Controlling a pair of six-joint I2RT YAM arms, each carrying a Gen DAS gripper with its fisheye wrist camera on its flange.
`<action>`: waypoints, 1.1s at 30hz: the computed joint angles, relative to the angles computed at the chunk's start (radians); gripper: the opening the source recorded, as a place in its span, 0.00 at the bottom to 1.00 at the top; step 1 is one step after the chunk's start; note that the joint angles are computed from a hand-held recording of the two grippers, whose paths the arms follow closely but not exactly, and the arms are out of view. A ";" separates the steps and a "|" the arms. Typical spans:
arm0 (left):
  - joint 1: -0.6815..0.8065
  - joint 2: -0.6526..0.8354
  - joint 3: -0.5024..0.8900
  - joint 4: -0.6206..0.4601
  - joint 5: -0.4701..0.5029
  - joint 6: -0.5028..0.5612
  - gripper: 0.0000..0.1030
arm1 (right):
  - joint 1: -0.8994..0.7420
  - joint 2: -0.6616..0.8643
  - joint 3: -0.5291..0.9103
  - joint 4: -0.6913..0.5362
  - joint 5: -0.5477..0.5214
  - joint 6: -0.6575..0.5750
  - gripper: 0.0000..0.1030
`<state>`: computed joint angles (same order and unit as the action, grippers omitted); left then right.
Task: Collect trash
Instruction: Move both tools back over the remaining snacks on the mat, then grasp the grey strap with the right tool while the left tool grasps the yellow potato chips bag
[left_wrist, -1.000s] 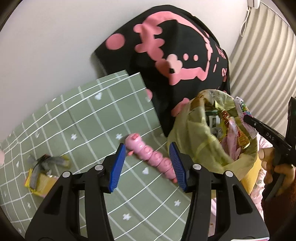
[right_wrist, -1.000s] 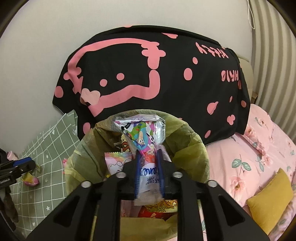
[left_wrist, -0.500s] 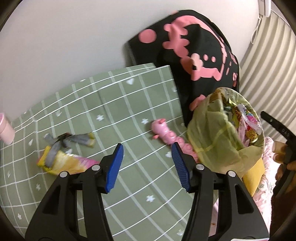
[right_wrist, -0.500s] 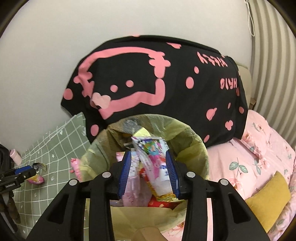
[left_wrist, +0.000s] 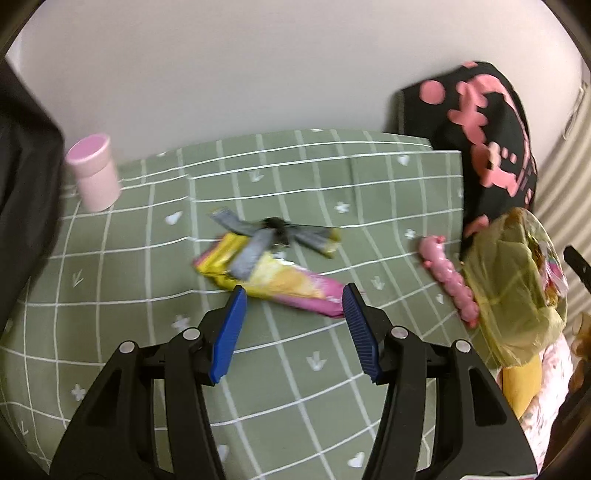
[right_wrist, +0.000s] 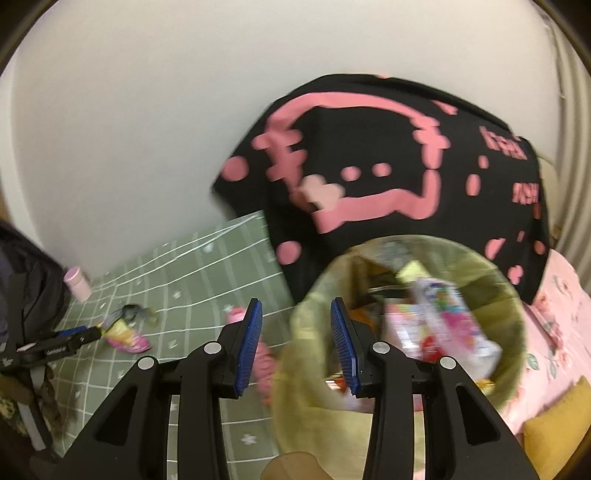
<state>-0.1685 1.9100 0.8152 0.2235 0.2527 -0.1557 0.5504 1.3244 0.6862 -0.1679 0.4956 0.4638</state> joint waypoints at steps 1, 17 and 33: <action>0.010 0.007 0.004 0.000 0.000 0.002 0.50 | 0.010 0.020 0.004 0.015 -0.007 -0.003 0.36; 0.086 -0.008 -0.006 -0.017 -0.016 0.048 0.50 | 0.073 0.383 0.147 0.196 -0.186 -0.036 0.36; 0.216 -0.045 -0.071 -0.024 0.006 0.049 0.50 | 0.056 0.954 0.752 0.102 -0.508 -0.275 0.47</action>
